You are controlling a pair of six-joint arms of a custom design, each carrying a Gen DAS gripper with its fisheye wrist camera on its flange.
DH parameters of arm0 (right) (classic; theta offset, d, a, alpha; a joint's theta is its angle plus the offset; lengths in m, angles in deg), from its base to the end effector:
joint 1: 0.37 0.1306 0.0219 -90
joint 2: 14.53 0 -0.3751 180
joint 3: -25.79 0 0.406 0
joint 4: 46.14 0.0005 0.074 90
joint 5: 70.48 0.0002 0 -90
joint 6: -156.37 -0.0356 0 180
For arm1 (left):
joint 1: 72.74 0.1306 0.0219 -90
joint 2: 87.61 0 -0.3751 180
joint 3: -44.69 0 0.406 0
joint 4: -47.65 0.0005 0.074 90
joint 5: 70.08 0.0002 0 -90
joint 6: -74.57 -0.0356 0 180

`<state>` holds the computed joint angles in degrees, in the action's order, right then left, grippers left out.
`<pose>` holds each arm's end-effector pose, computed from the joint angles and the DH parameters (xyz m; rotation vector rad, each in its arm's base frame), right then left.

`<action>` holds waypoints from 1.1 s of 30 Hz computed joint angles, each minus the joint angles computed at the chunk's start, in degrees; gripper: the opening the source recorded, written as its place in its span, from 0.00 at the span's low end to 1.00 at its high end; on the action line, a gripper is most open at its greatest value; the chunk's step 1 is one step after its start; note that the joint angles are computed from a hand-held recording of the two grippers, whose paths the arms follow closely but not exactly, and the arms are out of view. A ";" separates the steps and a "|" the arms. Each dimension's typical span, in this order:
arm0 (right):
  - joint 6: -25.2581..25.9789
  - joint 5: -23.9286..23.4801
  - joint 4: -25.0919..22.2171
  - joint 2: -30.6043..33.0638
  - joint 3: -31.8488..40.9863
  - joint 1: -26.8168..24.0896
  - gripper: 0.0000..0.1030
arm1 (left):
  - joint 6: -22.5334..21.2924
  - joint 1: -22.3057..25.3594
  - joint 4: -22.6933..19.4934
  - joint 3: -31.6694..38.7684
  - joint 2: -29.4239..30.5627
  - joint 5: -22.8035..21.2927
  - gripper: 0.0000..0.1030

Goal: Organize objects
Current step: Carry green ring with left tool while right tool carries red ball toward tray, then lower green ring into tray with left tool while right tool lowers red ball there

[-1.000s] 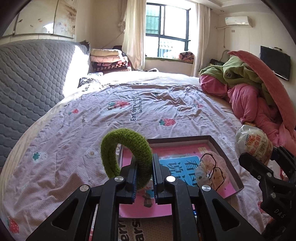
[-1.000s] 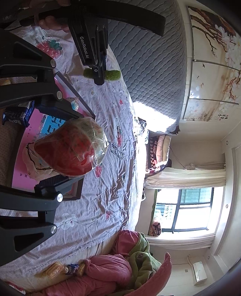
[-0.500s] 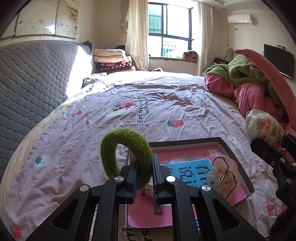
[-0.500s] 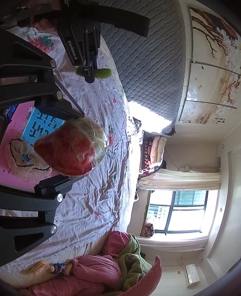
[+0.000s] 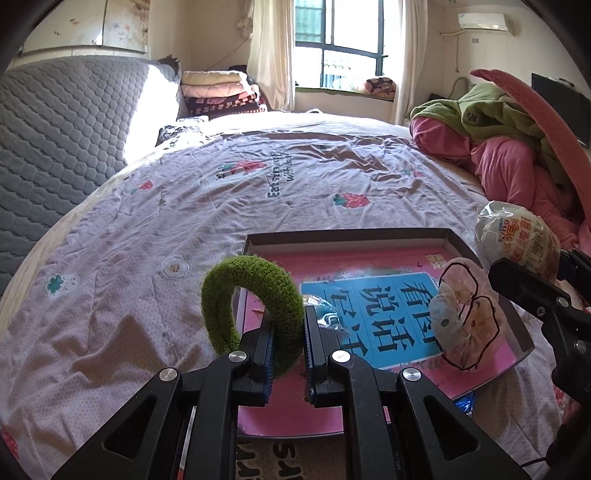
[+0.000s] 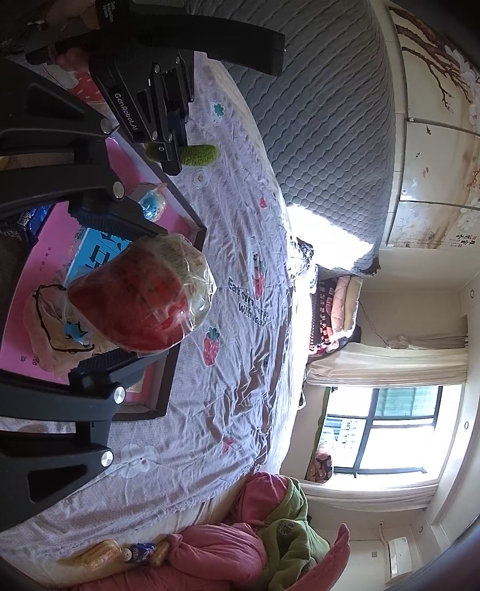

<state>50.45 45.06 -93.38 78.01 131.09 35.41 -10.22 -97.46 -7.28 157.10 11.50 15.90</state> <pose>0.4326 0.2923 0.5348 -0.1150 2.1042 0.0534 0.5078 -0.2316 0.5215 0.3543 2.2751 -0.1889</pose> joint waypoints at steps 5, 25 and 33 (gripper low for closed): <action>-0.58 -0.94 -0.92 0.93 -0.04 0.10 0.53 | 0.31 -0.10 0.21 -2.23 -0.57 0.48 0.13; -2.37 -4.76 -3.50 2.68 -0.02 -0.47 0.53 | -0.31 -0.59 -2.01 -2.40 0.82 1.83 0.13; -3.06 -6.83 -5.20 3.95 0.33 -1.13 0.53 | -0.28 -0.63 -2.04 -2.24 1.36 2.55 0.13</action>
